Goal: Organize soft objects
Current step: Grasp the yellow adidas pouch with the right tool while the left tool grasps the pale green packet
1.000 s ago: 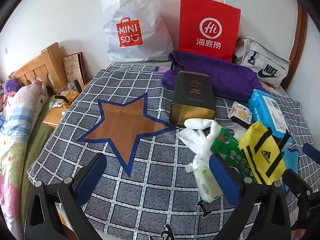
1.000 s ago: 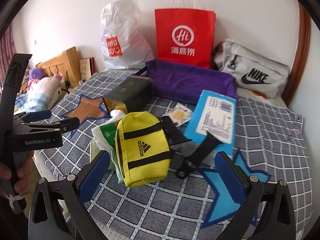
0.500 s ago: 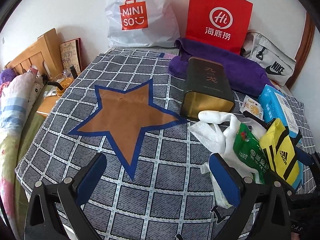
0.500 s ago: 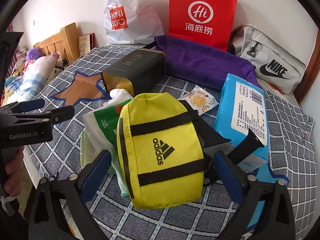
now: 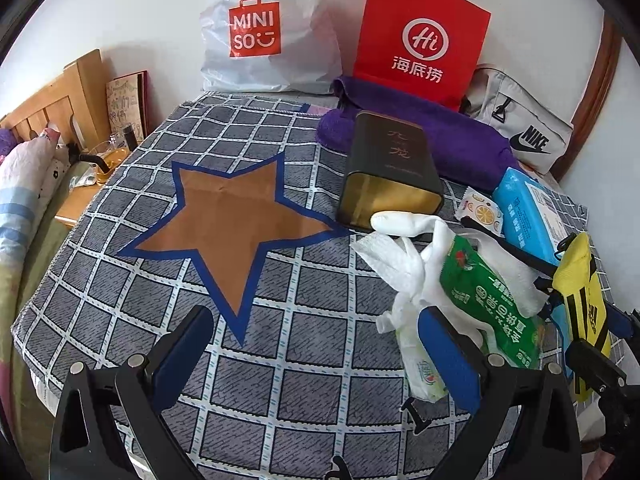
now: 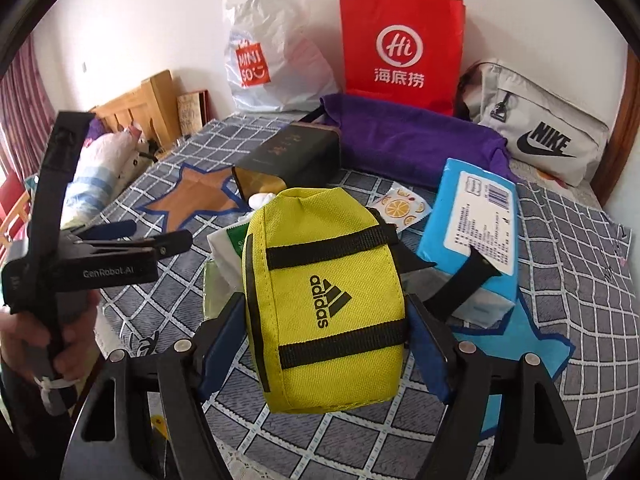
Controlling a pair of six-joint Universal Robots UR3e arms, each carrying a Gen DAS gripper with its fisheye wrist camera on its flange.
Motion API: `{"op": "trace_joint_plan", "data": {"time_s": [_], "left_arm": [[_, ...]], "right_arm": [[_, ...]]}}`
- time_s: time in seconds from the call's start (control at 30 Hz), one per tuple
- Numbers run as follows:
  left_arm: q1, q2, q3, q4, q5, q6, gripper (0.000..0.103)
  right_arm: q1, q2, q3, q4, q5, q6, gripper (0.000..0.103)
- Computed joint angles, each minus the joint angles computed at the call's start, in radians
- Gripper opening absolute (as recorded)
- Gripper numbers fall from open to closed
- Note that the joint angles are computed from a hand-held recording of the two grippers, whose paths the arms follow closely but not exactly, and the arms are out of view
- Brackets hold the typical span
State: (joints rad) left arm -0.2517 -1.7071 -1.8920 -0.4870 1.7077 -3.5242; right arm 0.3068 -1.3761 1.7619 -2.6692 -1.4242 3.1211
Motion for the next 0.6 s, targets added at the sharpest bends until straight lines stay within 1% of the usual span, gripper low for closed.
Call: {"op": "trace_joint_plan", "data": {"time_s": [0.13, 0.23, 0.27, 0.3, 0.33, 0.37, 0.4, 0.43, 0.5, 0.53, 0.57, 0.6], "left_arm": [[-0.026, -0.006, 0.003, 0.036, 0.002, -0.010, 0.103], [-0.029, -0.018, 0.009, 0.076, -0.040, 0.007, 0.098], [-0.033, -0.029, 0.022, 0.077, -0.048, 0.005, 0.093], [-0.040, -0.046, 0.039, 0.075, -0.049, -0.001, 0.085], [-0.047, -0.065, 0.058, 0.070, -0.049, -0.002, 0.079], [-0.051, -0.086, 0.081, 0.058, -0.053, 0.000, 0.068], [-0.049, -0.102, 0.096, 0.053, -0.064, -0.004, 0.060], [-0.043, -0.112, 0.097, 0.064, -0.081, -0.009, 0.057], [-0.019, -0.125, 0.080, 0.115, -0.157, 0.005, 0.048], [-0.012, -0.130, 0.079, 0.118, -0.181, 0.012, 0.043], [-0.007, -0.134, 0.078, 0.121, -0.198, 0.018, 0.034], [-0.004, -0.135, 0.071, 0.131, -0.209, 0.023, 0.030]], "right_arm": [[-0.047, -0.091, 0.108, -0.046, 0.021, -0.001, 0.076], [-0.100, -0.164, 0.204, -0.075, 0.037, -0.009, 0.076], [-0.119, -0.186, 0.233, -0.080, 0.042, -0.012, 0.076], [-0.142, -0.210, 0.265, -0.081, 0.047, -0.014, 0.076], [-0.166, -0.232, 0.297, -0.084, 0.052, -0.017, 0.076], [-0.186, -0.250, 0.323, -0.086, 0.051, -0.017, 0.076], [-0.207, -0.268, 0.352, -0.089, 0.048, -0.018, 0.076], [-0.227, -0.282, 0.379, -0.091, 0.036, -0.015, 0.076], [-0.257, -0.294, 0.424, -0.109, 0.010, -0.013, 0.076], [-0.274, -0.300, 0.446, -0.112, -0.002, -0.016, 0.076], [-0.291, -0.301, 0.463, -0.114, -0.008, -0.020, 0.076], [-0.310, -0.299, 0.477, -0.112, -0.011, -0.020, 0.076]]}}
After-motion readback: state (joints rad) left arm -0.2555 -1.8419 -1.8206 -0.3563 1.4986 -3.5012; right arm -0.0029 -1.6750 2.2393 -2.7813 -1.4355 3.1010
